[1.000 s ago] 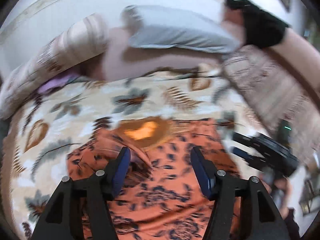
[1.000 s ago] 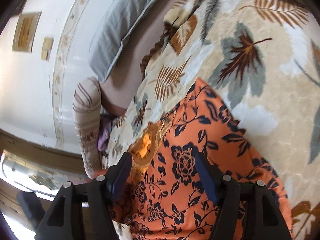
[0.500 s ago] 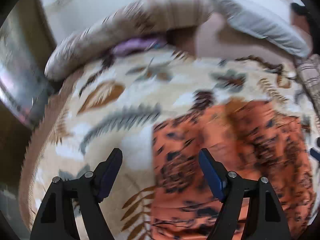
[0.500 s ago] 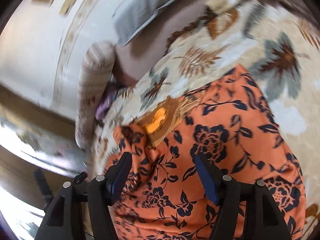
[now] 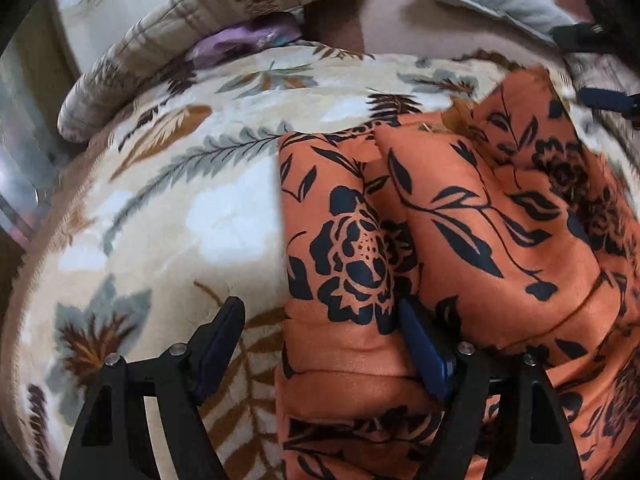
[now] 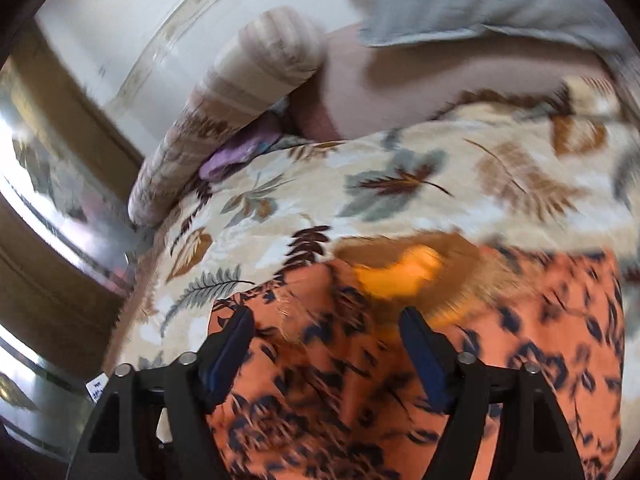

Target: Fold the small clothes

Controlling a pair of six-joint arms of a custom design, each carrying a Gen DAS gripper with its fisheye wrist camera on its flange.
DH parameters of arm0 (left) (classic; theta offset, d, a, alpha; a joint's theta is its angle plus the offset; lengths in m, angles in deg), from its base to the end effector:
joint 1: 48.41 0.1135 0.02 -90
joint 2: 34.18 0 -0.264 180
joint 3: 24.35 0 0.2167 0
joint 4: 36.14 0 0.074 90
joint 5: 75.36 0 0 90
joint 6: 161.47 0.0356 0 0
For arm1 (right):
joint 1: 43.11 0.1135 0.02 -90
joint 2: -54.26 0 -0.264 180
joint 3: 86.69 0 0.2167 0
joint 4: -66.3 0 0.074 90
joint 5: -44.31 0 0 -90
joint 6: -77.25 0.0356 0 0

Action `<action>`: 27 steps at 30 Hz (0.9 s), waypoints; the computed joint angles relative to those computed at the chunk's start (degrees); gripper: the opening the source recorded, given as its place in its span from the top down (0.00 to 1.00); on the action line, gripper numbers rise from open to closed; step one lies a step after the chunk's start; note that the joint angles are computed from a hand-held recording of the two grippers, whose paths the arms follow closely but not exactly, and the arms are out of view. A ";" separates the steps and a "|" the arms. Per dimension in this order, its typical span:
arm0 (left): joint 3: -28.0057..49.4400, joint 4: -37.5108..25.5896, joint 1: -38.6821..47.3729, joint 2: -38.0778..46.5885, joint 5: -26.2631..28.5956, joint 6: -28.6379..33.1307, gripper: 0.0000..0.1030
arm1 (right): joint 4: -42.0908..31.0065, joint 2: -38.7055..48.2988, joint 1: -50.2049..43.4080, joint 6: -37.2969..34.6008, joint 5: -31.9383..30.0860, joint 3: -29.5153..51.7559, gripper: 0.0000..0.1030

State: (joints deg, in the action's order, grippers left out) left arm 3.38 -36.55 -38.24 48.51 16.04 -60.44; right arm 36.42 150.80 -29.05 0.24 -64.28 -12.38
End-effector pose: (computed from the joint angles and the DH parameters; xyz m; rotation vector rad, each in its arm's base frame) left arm 0.1705 0.0297 0.1078 0.0287 2.5406 0.1152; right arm 0.3046 0.0880 0.2088 -0.1643 2.5066 0.6004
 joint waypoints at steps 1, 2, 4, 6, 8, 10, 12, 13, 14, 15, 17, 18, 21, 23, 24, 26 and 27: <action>0.37 -0.86 0.26 -0.09 0.47 -0.06 0.23 | -1.38 1.81 2.43 -0.84 3.52 2.39 0.17; 0.36 -1.21 0.39 -0.40 0.62 0.11 0.23 | -3.34 4.29 4.80 -1.60 7.67 5.33 0.17; 0.31 -1.45 0.33 -0.52 0.58 -0.28 0.23 | -8.59 10.35 8.37 -2.52 15.80 11.72 0.18; 0.39 -1.01 0.88 0.05 1.05 -0.12 0.23 | -11.35 13.70 8.65 -1.99 18.65 14.79 0.58; 0.32 -0.82 2.32 0.30 2.34 0.64 0.23 | -12.18 11.69 7.14 -1.87 17.80 14.23 0.93; 0.58 -0.87 2.87 0.75 3.00 0.27 0.22 | -6.73 2.41 5.55 -3.93 16.16 8.13 0.94; 0.50 -0.54 2.96 0.97 3.10 -0.15 0.22 | -5.72 -6.51 2.02 -4.42 12.39 4.24 0.94; 0.21 -0.17 3.01 0.93 3.12 -0.50 0.22 | -5.36 -11.40 -1.22 -4.43 9.62 1.95 0.94; -0.22 0.27 3.08 0.78 3.11 -0.96 0.22 | -5.18 -14.63 -3.96 -4.48 7.78 0.36 0.94; -0.41 0.43 3.16 0.62 3.11 -1.19 0.22 | -4.66 -17.33 -7.38 -4.81 5.91 -1.62 0.94; -1.46 1.09 2.78 -0.33 2.77 -1.90 0.22 | -3.92 -19.98 -16.77 -6.25 -1.14 -6.00 0.94; -1.98 1.56 2.21 -0.70 2.16 -2.04 0.22 | -4.38 -18.47 -23.06 -7.95 -7.73 -8.07 0.94; -3.35 2.39 0.61 -2.05 1.27 -2.11 0.21 | -2.26 -8.90 -37.24 -12.43 -14.76 -14.78 0.92; -4.96 3.66 -1.51 -3.38 -1.62 -2.96 0.21 | -4.61 -1.17 -43.00 -14.37 -15.93 -14.94 0.88; -5.57 4.05 -2.54 -4.03 -3.02 -3.29 0.21 | -6.79 3.26 -46.67 -15.11 -16.59 -14.12 0.88; -6.26 3.97 -4.02 -5.31 -4.93 -3.80 0.21 | -9.82 7.46 -53.22 -13.80 -17.45 -12.41 0.88; -6.37 3.66 -4.38 -5.80 -5.42 -3.88 0.21 | -11.47 8.35 -56.69 -13.49 -19.63 -10.76 0.88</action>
